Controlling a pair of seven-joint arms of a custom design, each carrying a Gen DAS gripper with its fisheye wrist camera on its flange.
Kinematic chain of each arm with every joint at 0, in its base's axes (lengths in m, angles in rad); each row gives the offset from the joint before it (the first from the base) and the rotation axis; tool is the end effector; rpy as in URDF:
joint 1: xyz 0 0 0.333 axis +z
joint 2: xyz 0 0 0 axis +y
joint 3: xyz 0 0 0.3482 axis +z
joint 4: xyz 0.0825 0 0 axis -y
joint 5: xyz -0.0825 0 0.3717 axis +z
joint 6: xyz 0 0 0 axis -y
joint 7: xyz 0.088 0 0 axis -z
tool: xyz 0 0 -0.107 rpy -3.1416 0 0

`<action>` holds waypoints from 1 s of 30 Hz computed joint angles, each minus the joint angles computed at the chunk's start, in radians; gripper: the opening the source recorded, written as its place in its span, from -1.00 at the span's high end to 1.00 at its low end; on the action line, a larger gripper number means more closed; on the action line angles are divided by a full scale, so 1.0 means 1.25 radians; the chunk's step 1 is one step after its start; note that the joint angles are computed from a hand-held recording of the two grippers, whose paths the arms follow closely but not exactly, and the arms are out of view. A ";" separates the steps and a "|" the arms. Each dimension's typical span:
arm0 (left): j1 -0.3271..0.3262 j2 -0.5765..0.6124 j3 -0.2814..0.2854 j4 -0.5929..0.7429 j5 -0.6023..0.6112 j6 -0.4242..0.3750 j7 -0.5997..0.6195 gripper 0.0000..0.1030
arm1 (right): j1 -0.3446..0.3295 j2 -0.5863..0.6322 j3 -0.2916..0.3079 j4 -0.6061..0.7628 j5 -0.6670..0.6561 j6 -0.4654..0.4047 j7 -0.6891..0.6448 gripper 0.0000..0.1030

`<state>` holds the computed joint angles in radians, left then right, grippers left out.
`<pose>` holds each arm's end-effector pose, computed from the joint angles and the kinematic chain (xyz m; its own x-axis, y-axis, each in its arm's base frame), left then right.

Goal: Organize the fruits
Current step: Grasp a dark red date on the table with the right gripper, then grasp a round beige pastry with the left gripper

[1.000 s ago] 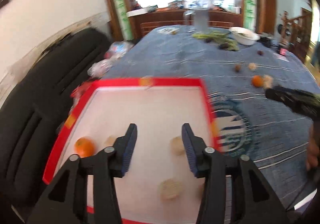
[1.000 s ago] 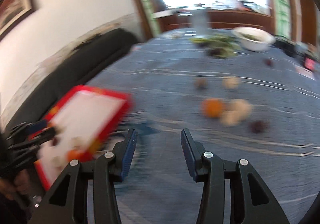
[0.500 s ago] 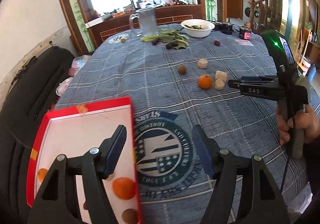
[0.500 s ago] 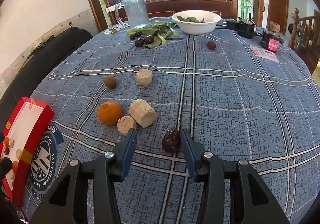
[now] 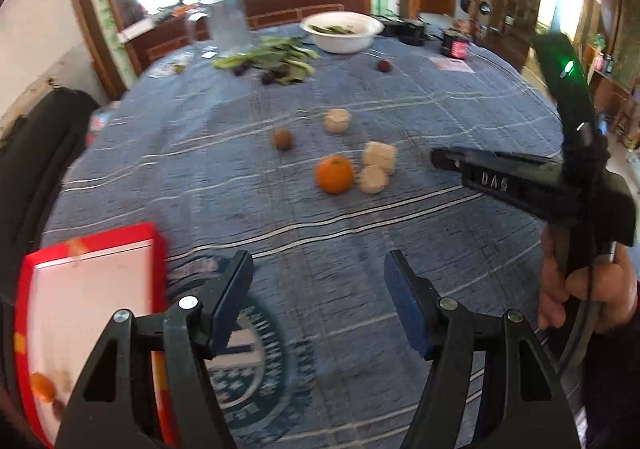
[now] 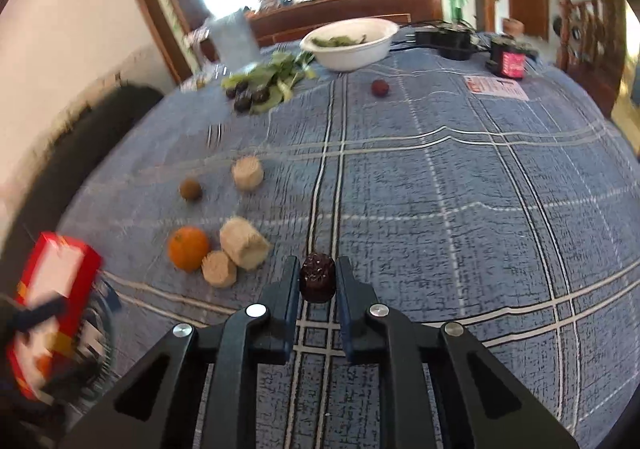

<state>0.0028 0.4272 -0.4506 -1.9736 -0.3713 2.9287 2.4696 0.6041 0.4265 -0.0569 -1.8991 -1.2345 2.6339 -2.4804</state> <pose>0.6137 -0.2359 0.3665 -0.7779 -0.6249 -0.0660 -0.4757 0.6544 -0.5878 0.5422 0.3617 0.3338 -0.4694 -0.8249 -0.3150 -0.5405 0.5505 -0.6362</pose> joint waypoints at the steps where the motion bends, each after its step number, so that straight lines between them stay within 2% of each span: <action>1: -0.019 0.008 0.015 0.014 0.013 -0.013 -0.020 -0.33 | 0.006 -0.009 -0.007 -0.010 -0.015 -0.004 0.031 0.68; 2: -0.033 0.017 0.023 0.027 0.022 -0.026 -0.035 -0.33 | 0.009 -0.019 -0.010 -0.022 -0.029 -0.010 0.063 0.68; 5: -0.071 0.048 0.049 0.073 0.052 -0.069 -0.081 -0.11 | -0.004 -0.035 -0.003 -0.046 -0.050 -0.005 0.125 0.68; 7: -0.080 0.069 0.047 0.102 0.058 -0.096 -0.097 -0.02 | -0.020 -0.042 0.001 -0.059 -0.061 0.017 0.163 0.68; 12: -0.124 0.116 0.074 0.164 0.100 -0.123 -0.157 0.12 | -0.043 -0.047 0.009 -0.070 -0.099 0.061 0.224 0.68; 16: -0.152 0.147 0.092 0.203 0.135 -0.126 -0.209 0.14 | -0.049 -0.048 0.016 -0.067 -0.126 0.071 0.244 0.68; 20: -0.149 0.166 0.076 0.229 0.149 -0.132 -0.211 0.25 | -0.056 -0.049 0.023 -0.068 -0.142 0.080 0.255 0.68; 24: -0.152 0.179 0.071 0.235 0.167 -0.103 -0.204 0.35 | -0.061 -0.049 0.027 -0.068 -0.146 0.084 0.258 0.68; 30: -0.115 0.194 0.028 0.229 0.157 -0.071 -0.159 0.48 | -0.065 -0.043 0.027 -0.064 -0.136 0.092 0.243 0.68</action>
<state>-0.1415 0.6693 -0.4154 -1.6869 -0.1746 2.8405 2.2709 0.5227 0.3726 -0.0229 -1.9790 -1.4049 2.7488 -2.1763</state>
